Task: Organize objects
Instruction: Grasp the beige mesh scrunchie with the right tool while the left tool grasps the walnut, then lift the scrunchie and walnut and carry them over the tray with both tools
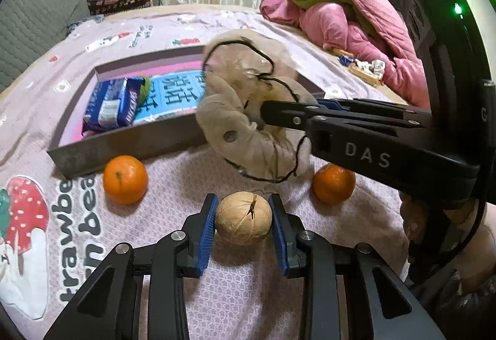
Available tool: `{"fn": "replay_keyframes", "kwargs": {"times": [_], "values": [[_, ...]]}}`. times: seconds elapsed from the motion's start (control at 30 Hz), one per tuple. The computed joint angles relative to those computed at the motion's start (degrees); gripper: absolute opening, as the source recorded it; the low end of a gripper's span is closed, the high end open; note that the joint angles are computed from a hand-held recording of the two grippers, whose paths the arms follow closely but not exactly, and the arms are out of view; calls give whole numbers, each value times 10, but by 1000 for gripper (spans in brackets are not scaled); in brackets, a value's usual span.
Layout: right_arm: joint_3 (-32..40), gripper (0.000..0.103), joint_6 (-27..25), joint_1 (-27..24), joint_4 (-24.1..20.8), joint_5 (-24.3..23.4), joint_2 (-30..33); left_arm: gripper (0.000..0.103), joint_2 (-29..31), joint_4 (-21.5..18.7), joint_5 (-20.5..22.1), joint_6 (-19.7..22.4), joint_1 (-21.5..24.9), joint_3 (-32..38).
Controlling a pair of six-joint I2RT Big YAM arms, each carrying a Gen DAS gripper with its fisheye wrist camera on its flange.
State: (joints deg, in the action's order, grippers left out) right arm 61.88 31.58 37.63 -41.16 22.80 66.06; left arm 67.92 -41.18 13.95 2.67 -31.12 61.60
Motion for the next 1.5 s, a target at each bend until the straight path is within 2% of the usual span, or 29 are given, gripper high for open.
{"fn": "replay_keyframes", "kwargs": {"times": [0.4, 0.6, 1.13, 1.5], "values": [[-4, 19, 4, 17, 4, 37, -23, 34, -19, 12, -2, -7, 28, 12], [0, 19, 3, 20, 15, 48, -28, 34, -8, 17, -3, -19, 44, 37], [34, 19, -39, 20, 31, 75, -18, 34, 43, 21, -14, -19, 59, 119], [62, 19, -75, 1, 49, 76, -2, 34, 86, 29, -11, -16, 71, 180]]}}
